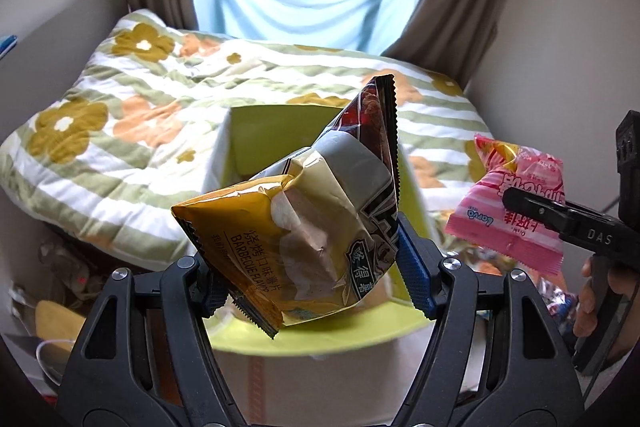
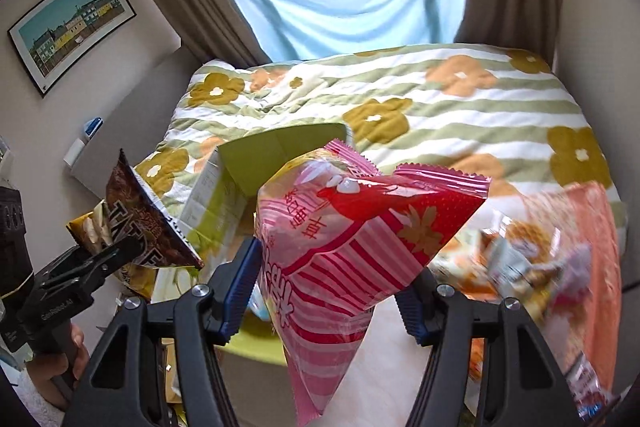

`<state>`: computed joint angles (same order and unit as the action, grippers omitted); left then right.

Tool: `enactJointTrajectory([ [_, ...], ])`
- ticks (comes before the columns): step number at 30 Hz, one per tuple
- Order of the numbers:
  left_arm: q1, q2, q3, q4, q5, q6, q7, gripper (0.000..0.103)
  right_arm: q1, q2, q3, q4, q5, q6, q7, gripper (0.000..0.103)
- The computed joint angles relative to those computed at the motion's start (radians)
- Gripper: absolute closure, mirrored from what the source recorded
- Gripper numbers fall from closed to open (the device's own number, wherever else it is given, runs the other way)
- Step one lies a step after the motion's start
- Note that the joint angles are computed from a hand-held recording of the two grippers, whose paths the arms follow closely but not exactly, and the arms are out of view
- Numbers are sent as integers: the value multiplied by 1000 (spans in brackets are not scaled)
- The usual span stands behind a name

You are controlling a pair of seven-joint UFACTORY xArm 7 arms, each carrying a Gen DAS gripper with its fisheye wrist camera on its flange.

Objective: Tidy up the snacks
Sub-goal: 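Carry both bags over the box and release them inside, then withdraw both open tools from the box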

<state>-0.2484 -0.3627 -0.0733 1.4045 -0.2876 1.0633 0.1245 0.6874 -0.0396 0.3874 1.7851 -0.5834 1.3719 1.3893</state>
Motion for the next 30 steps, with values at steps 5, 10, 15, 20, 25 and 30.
enactJointTrajectory([
  [5, 15, 154, 16, 119, -5, 41, 35, 36, 44, 163, -41, 189, -35, 39, -37, 44],
  [10, 31, 297, -11, 216, 38, 61, 37, 36, 84, 270, -109, 298, -14, 62, -105, 44],
  [15, 29, 402, -34, 278, 90, 87, -9, 36, 89, 298, -175, 300, 53, 35, -172, 44],
  [20, 15, 449, -44, 293, 130, 88, -83, 32, 55, 286, -205, 246, 130, -27, -246, 44],
  [25, -10, 499, -48, 335, 219, 121, -140, 0, 21, 275, -209, 216, 178, -60, -284, 44],
  [30, -9, 447, -47, 289, 224, 104, -140, 0, 2, 276, -205, 207, 210, -66, -327, 44],
])
